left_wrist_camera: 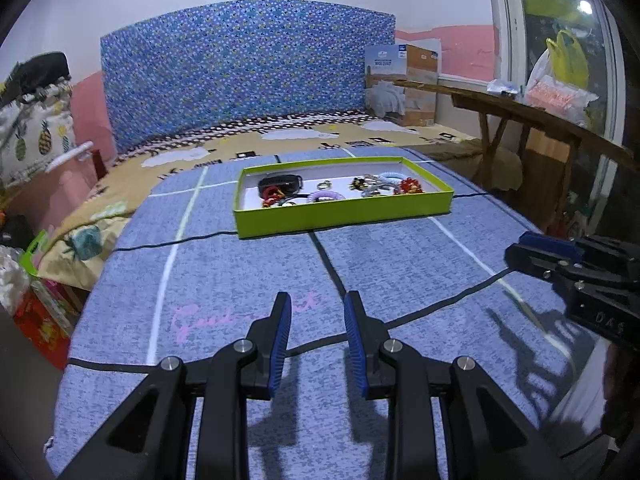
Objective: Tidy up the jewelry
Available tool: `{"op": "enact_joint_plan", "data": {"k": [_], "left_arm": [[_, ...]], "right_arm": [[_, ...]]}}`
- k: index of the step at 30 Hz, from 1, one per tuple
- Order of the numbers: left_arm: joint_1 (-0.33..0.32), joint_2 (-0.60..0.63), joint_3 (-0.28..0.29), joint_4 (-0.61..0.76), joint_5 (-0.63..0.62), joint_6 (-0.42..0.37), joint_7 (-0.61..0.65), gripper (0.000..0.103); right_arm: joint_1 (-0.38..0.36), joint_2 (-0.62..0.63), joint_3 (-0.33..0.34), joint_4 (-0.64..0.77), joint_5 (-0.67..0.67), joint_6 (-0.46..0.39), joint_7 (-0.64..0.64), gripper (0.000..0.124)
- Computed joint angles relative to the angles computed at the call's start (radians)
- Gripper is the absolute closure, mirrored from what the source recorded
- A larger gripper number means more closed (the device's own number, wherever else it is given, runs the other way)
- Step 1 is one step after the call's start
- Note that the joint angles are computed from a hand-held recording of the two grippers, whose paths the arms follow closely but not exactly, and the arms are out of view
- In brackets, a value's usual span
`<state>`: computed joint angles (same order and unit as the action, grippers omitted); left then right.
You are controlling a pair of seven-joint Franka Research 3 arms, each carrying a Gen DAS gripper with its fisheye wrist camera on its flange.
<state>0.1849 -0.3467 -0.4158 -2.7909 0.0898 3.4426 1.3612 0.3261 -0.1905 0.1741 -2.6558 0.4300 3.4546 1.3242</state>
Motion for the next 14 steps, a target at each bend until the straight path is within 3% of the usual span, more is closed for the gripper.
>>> {"op": "enact_joint_plan", "data": {"k": [1, 2, 8, 14], "left_arm": [[0.036, -0.007, -0.052, -0.001, -0.05, 0.0, 0.038, 0.074], [0.056, -0.011, -0.07, 0.0, -0.03, 0.0, 0.02, 0.074], [0.026, -0.003, -0.039, -0.001, -0.022, 0.014, 0.019, 0.074], [-0.044, 0.008, 0.038, -0.002, 0.003, 0.022, 0.012, 0.074]], "right_arm": [[0.001, -0.001, -0.001, 0.0, -0.001, 0.0, 0.001, 0.095], [0.002, 0.002, -0.002, 0.0, -0.003, 0.002, 0.002, 0.095], [-0.002, 0.002, 0.003, -0.001, 0.0, 0.004, -0.002, 0.095], [0.01, 0.002, -0.017, -0.007, -0.016, 0.011, 0.007, 0.095]]}}
